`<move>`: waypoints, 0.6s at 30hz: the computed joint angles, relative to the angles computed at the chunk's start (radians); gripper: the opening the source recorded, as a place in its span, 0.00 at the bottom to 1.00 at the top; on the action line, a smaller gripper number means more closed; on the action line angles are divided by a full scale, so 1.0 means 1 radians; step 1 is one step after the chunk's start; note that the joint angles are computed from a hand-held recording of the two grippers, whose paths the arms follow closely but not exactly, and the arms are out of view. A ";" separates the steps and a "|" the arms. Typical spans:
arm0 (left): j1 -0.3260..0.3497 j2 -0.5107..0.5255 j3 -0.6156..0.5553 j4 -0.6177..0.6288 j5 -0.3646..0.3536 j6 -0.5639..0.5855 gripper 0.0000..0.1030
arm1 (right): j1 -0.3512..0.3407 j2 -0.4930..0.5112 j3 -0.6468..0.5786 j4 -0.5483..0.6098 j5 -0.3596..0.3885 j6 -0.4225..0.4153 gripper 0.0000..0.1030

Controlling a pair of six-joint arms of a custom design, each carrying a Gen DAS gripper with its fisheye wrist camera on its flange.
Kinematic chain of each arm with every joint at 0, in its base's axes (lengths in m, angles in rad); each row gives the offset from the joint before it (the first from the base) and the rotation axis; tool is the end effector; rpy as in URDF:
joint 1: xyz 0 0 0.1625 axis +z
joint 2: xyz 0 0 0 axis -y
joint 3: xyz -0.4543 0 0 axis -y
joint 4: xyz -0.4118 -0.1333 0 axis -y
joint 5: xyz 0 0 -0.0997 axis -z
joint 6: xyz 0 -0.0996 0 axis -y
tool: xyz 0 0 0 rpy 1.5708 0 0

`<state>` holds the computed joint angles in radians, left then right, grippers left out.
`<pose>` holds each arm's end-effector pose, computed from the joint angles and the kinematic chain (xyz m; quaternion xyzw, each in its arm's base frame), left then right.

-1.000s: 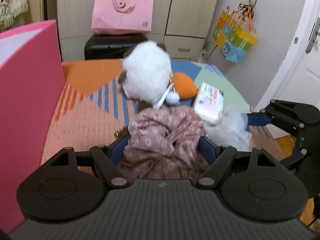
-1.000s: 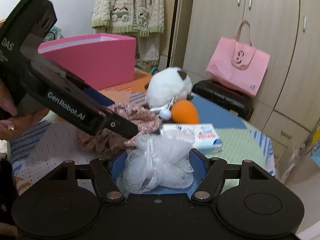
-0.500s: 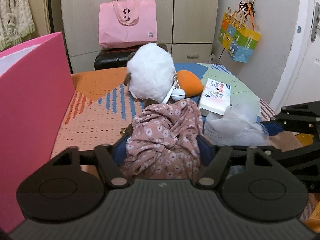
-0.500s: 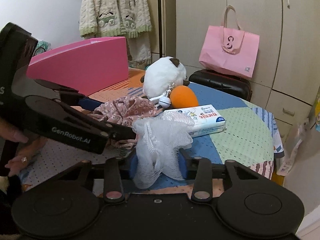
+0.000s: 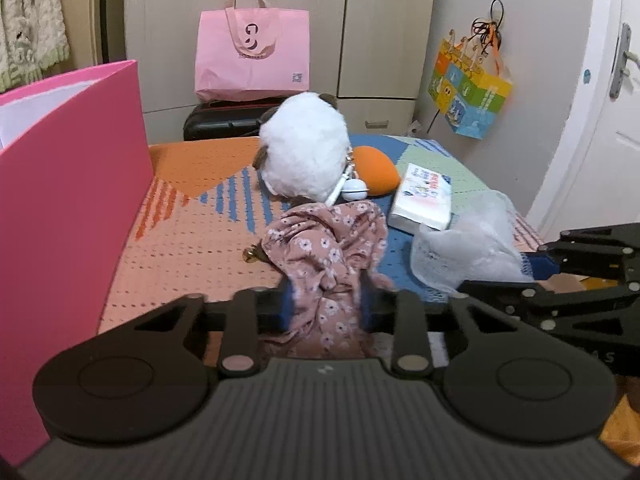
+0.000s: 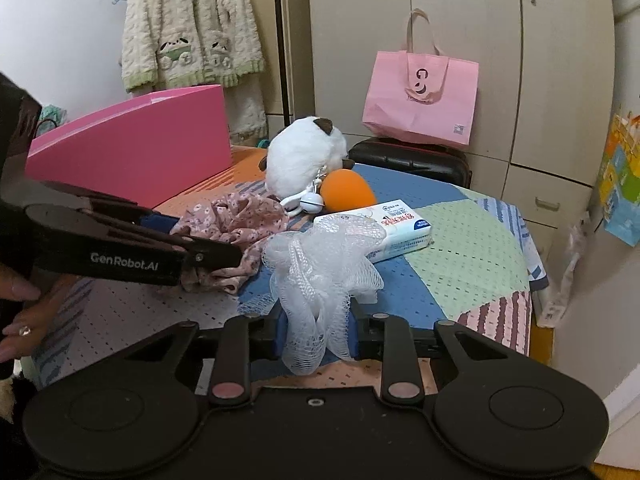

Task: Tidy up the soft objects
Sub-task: 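Lift and carry the floral cloth and mesh puff over the pink box with both grippers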

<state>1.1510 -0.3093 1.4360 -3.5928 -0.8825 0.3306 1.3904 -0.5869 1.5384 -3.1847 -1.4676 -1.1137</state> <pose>-0.1189 -0.7486 -0.0414 0.1751 0.8431 -0.4206 0.2857 0.0054 -0.7703 0.0620 0.4399 -0.8359 0.2885 0.1569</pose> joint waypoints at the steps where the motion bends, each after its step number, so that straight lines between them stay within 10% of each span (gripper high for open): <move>1: 0.000 0.000 0.002 -0.004 -0.002 0.003 0.23 | 0.001 0.000 0.004 -0.008 -0.001 0.007 0.31; 18: -0.014 -0.102 0.178 -0.051 -0.081 -0.070 0.15 | 0.007 -0.087 0.157 -0.089 0.000 0.070 0.31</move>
<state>1.1371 -0.4117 1.6141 -3.6436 -0.9635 0.2608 1.3972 -0.6735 1.6958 -3.2736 -1.4672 -1.0435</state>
